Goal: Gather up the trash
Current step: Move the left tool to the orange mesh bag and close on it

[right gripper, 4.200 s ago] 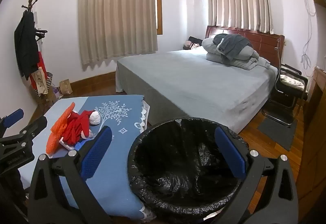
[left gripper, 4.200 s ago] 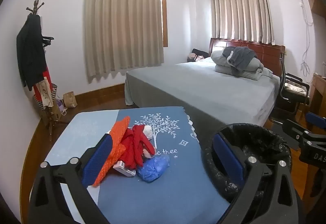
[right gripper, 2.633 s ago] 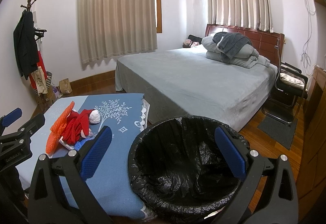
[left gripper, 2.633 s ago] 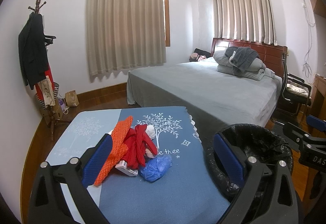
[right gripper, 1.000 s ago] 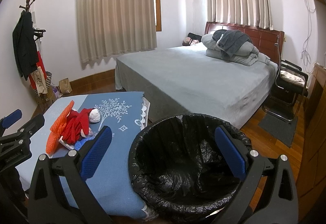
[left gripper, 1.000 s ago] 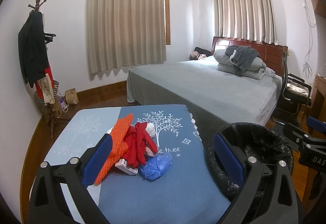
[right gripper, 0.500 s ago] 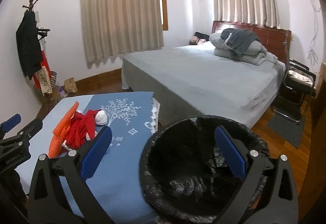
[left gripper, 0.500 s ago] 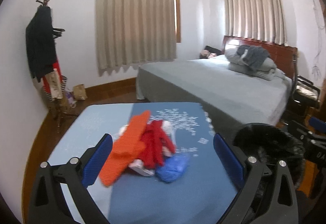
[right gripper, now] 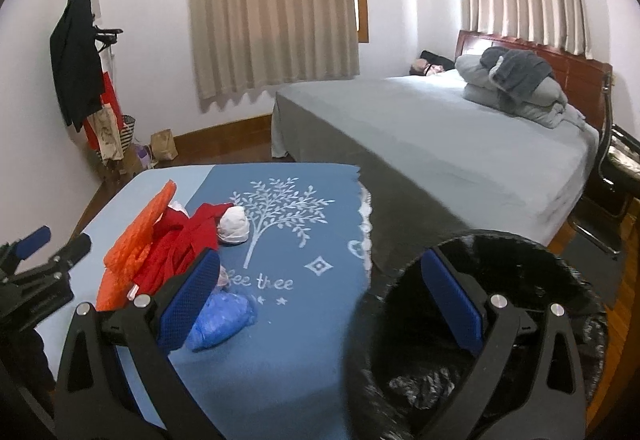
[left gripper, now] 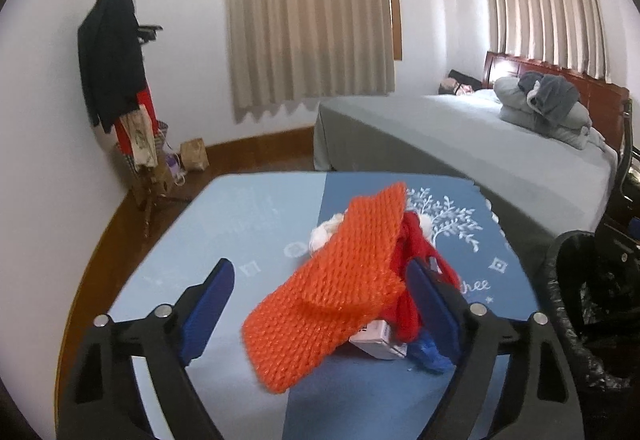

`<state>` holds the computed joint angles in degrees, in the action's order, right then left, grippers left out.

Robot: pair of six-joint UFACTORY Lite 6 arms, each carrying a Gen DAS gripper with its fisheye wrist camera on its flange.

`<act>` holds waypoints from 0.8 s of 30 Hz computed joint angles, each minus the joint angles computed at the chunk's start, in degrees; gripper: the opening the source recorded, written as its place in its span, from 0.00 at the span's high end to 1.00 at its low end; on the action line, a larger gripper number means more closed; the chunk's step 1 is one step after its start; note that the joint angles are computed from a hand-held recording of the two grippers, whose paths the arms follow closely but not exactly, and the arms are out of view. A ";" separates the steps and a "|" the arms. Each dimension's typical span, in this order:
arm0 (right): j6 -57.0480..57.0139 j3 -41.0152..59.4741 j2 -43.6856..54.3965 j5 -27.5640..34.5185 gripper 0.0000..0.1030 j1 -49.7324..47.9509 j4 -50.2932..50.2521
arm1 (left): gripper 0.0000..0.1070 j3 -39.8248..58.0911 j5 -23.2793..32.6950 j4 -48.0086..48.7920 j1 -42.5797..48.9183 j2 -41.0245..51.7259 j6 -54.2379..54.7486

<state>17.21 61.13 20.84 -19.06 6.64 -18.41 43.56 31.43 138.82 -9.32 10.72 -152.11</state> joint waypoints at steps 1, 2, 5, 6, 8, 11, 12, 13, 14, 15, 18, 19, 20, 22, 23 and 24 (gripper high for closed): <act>-0.36 1.85 1.61 0.61 0.05 0.50 0.54 | 0.20 0.71 -0.25 2.16 0.48 1.29 -1.98; -0.82 3.41 2.94 1.20 0.05 1.02 1.18 | 0.20 1.50 -0.46 3.80 0.73 2.48 -3.40; -2.49 7.48 6.28 2.42 0.05 2.15 3.12 | 0.21 5.25 -0.91 6.14 1.13 6.54 -4.60; -3.05 8.90 7.41 2.83 0.05 2.43 3.78 | 0.23 6.37 -1.25 6.71 1.19 7.56 -4.86; -3.21 11.53 9.29 3.88 0.05 2.81 4.12 | 0.27 9.47 -2.05 6.26 0.88 10.46 -3.98; -2.72 14.44 11.51 5.11 0.05 3.40 3.86 | 0.36 13.60 -3.76 6.94 1.30 14.28 -3.70; -3.19 15.10 11.98 5.42 0.05 3.63 4.31 | 0.40 14.63 -4.01 6.98 1.45 15.28 -3.44; -4.01 16.17 12.82 5.77 0.05 3.95 5.07 | 0.42 15.59 -4.18 7.04 1.43 16.31 -3.18; -4.32 16.86 13.43 5.95 0.05 4.16 5.27 | 0.48 16.14 -4.39 7.82 1.66 17.00 -3.55; -4.34 17.66 14.07 6.21 0.05 4.46 5.23 | 0.55 16.91 -4.81 8.61 1.97 17.70 -4.01; -2.58 20.08 16.22 6.77 0.05 5.06 3.46 | 0.71 17.87 -5.90 12.91 3.06 18.71 -7.60; -1.82 20.98 16.98 7.03 0.06 5.35 2.71 | 0.74 17.81 -5.97 14.38 3.44 18.81 -8.97; -1.29 21.93 17.73 7.38 0.07 5.71 2.17 | 0.79 17.56 -6.18 15.93 3.98 18.63 -10.40; 0.45 24.04 19.37 8.07 0.08 6.32 0.32 | 0.83 17.27 -6.29 19.06 5.08 18.45 -13.58; 2.17 25.24 20.28 8.49 0.10 6.67 -1.45 | 0.85 16.90 -6.12 20.15 5.54 18.09 -14.64; 3.89 26.42 21.16 8.88 0.11 6.97 -3.20 | 0.86 16.49 -5.92 21.56 5.98 17.67 -15.88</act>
